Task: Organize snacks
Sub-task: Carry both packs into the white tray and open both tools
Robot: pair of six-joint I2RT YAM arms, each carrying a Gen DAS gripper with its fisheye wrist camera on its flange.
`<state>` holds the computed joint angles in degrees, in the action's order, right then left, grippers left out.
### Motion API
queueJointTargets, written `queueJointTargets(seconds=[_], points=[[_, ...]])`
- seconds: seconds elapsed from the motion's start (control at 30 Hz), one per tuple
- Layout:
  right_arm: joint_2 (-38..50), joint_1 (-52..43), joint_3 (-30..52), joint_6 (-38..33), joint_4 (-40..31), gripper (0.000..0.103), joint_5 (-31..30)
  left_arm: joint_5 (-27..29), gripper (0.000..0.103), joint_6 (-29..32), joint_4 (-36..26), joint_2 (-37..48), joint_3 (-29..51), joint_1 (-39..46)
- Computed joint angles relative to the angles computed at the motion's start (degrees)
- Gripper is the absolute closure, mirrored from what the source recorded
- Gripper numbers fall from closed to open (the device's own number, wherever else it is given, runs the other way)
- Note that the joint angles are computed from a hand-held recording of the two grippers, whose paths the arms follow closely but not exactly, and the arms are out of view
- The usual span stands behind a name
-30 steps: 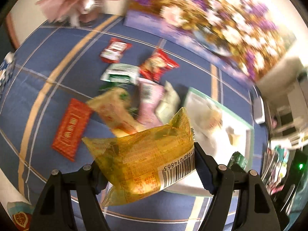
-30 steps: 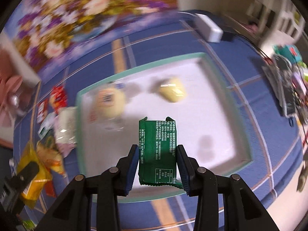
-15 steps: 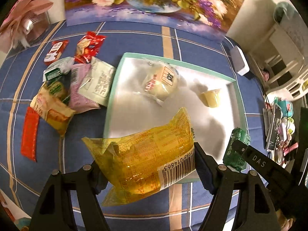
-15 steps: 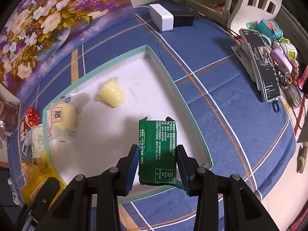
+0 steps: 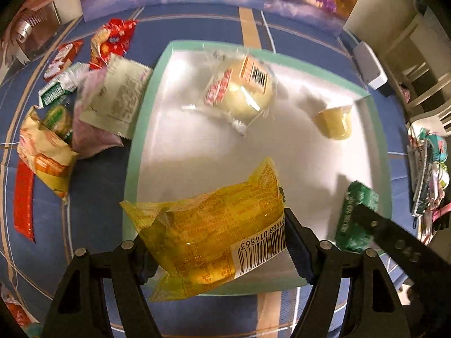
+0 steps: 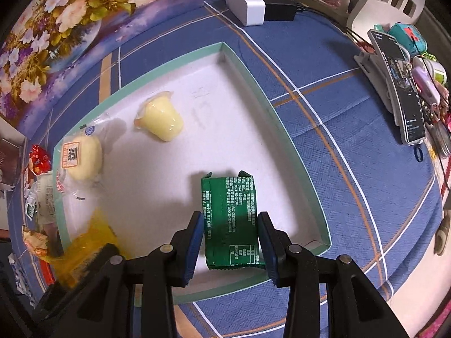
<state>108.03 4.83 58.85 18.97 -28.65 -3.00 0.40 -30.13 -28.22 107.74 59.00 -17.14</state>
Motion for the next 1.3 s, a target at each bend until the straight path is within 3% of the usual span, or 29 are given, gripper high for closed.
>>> queueJointTargets(seconds=[0.23,0.4,0.73,1.0,1.03,1.07,1.1,1.17,1.3], points=[[0.0,-0.1,0.1,-0.3,-0.1,0.061,0.1,0.3,0.025,0.0,0.1,1.6,0.3,0.0],[-1.7,0.1,0.1,-0.9,-0.3,0.056,1.8,1.2,0.015,0.6,-0.9,-0.7,0.7,0.6],[-8.7,-0.5,-1.6,-1.2,0.0,0.055,1.6,0.9,0.015,1.6,-4.0,-8.7,1.3,2.2],[-8.8,0.4,-1.5,-1.5,-0.8,0.054,2.0,-1.4,0.014,1.5,-6.0,-12.7,0.9,5.7],[-8.6,0.6,-1.4,-1.5,-0.9,0.052,2.1,-2.1,0.013,1.6,-6.1,-13.3,0.2,6.3],[-8.1,1.1,-1.2,-1.5,-1.1,0.044,2.4,-3.5,0.008,1.5,-6.5,-13.0,0.1,7.0],[-7.7,1.5,-1.1,-1.5,-1.1,0.03,2.6,-4.7,0.007,1.4,-6.5,-12.6,0.0,7.7],[-7.2,2.1,-1.3,-1.2,-0.5,0.015,2.5,-6.5,0.007,0.9,-6.2,-12.3,-0.8,9.0],[-6.0,3.3,-0.6,-1.5,-0.5,0.002,3.4,-9.3,0.007,0.8,-5.9,-12.0,-1.8,11.7]])
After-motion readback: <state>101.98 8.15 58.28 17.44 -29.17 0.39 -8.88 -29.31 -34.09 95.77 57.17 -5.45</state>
